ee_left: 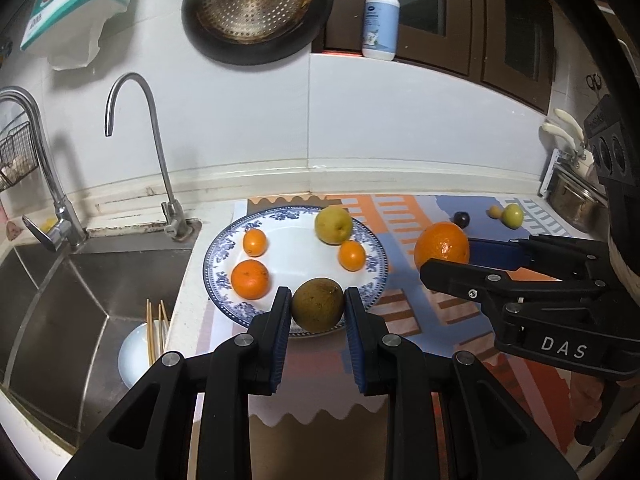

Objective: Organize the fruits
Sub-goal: 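Carry the brown fruit and the orange over the plate with both grippers, then open both grippers to release the fruits onto the plate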

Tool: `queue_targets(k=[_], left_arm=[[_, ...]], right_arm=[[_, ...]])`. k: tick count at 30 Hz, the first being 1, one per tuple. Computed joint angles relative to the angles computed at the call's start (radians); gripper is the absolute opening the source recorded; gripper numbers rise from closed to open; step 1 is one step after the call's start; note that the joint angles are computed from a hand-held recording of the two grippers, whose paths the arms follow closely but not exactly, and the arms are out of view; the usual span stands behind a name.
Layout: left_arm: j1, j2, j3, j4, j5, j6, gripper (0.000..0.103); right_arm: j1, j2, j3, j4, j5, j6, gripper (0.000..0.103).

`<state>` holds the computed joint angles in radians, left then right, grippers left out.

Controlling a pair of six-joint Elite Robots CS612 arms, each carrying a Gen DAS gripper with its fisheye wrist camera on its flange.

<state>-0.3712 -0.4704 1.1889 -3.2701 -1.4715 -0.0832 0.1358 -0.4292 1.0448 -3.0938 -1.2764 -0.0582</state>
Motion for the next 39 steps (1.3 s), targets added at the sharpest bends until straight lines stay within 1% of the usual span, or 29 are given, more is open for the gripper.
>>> queue_targets(k=[6,11,17,21,26,34,35,36,37,39], left_arm=[[0.014,0.037,-0.069,0.047,-0.016,-0.006,0.026],[0.023,0.073,-0.136,0.115,-0.02,-0.01,0.026],[0.031,0.104,-0.194,0.176,-0.024,-0.02,0.026],[0.035,0.12,-0.222,0.202,-0.029,-0.023,0.026],[0.039,0.136,-0.252,0.231,-0.039,-0.021,0.026],[0.041,0.151,-0.282,0.259,-0.058,-0.018,0.027],[0.041,0.151,-0.282,0.259,-0.059,-0.017,0.03],[0.04,0.15,-0.281,0.257,-0.055,-0.016,0.036],[0.04,0.149,-0.279,0.251,-0.048,-0.016,0.039],[0.038,0.145,-0.272,0.245,-0.034,-0.017,0.039]], right_arm=[[0.005,0.043,-0.089,0.079,0.0,-0.028,0.042],[0.006,0.09,-0.183,0.168,0.01,-0.043,0.042],[0.009,0.147,-0.291,0.268,0.023,-0.052,0.042],[0.011,0.176,-0.345,0.32,0.027,-0.063,0.042],[0.011,0.202,-0.395,0.369,0.026,-0.065,0.042],[0.012,0.221,-0.436,0.405,0.019,-0.065,0.042],[0.011,0.222,-0.439,0.411,0.021,-0.065,0.042],[0.011,0.222,-0.439,0.414,0.025,-0.064,0.042],[0.01,0.222,-0.439,0.413,0.026,-0.061,0.042],[0.011,0.22,-0.435,0.412,0.019,-0.06,0.042]])
